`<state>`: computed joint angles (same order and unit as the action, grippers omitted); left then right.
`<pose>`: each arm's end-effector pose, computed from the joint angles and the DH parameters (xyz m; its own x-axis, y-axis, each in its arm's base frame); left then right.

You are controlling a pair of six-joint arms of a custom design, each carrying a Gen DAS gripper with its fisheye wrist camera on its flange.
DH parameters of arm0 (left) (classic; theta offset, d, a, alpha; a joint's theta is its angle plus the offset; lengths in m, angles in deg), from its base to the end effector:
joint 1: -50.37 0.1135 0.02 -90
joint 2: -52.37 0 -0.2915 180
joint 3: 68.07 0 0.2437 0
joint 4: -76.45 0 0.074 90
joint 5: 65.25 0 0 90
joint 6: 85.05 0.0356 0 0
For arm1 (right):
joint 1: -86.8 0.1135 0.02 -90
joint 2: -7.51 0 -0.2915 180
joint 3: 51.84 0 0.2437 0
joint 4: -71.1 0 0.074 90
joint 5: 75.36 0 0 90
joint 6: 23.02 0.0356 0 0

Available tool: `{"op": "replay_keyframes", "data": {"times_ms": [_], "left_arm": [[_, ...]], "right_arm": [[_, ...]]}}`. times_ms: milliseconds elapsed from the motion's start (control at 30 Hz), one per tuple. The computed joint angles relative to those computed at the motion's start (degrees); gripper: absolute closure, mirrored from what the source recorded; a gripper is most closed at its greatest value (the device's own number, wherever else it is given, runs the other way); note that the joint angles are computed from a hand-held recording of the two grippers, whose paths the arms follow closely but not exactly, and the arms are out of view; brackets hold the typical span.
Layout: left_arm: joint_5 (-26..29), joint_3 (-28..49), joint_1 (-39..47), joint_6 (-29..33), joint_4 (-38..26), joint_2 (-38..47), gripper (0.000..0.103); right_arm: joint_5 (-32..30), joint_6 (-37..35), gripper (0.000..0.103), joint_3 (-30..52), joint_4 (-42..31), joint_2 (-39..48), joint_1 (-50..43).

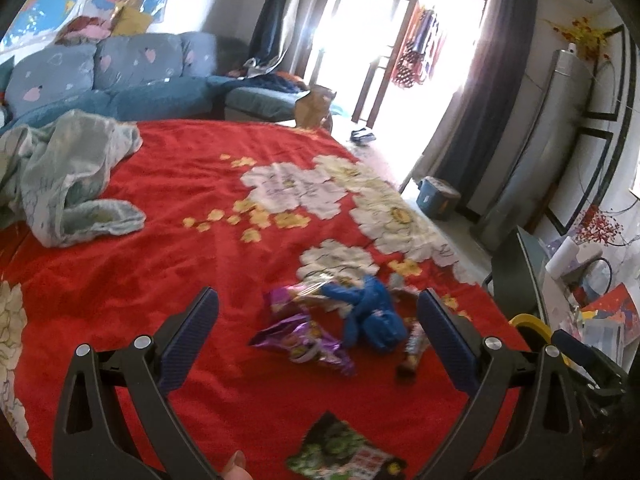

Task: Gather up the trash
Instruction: 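Move both open tools back over the remaining wrappers on the bedspread, then grasp the purple chip bag with the left tool while the right tool grasps a candy bar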

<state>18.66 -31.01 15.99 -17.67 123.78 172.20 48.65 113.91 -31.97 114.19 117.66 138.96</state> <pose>0.2372 -0.1577 0.0612 -0.6303 -0.0322 -0.7757 0.2684 0.9285 -0.2566 0.1320 0.1375 0.0675 -0.6152 0.1951 -0.7638 0.0410 0.9755 0.2162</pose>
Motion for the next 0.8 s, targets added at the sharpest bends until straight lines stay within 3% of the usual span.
{"op": "replay_keyframes", "data": {"times_ms": [300, 400, 533, 800], "left_arm": [[10.94, 1.65, 7.15, -2.38, 2.44, 7.33, 0.009], [14.99, 3.09, 8.49, -2.65, 2.06, 9.69, 0.019], [18.85, 4.6, 9.51, -3.51, 2.93, 12.86, 0.024], [20.58, 7.91, 9.49, -3.95, 1.59, 15.61, 0.03]], "right_arm": [[-5.93, -2.67, 0.023, 9.1, -4.69, 5.86, -4.89], [-8.94, -3.12, 0.029, 12.22, -5.44, 8.81, -7.03], [-12.69, -3.41, 0.036, 15.47, -6.09, 11.86, -9.43], [-19.34, -2.93, 0.052, 19.93, -6.59, 16.91, -13.02]]}}
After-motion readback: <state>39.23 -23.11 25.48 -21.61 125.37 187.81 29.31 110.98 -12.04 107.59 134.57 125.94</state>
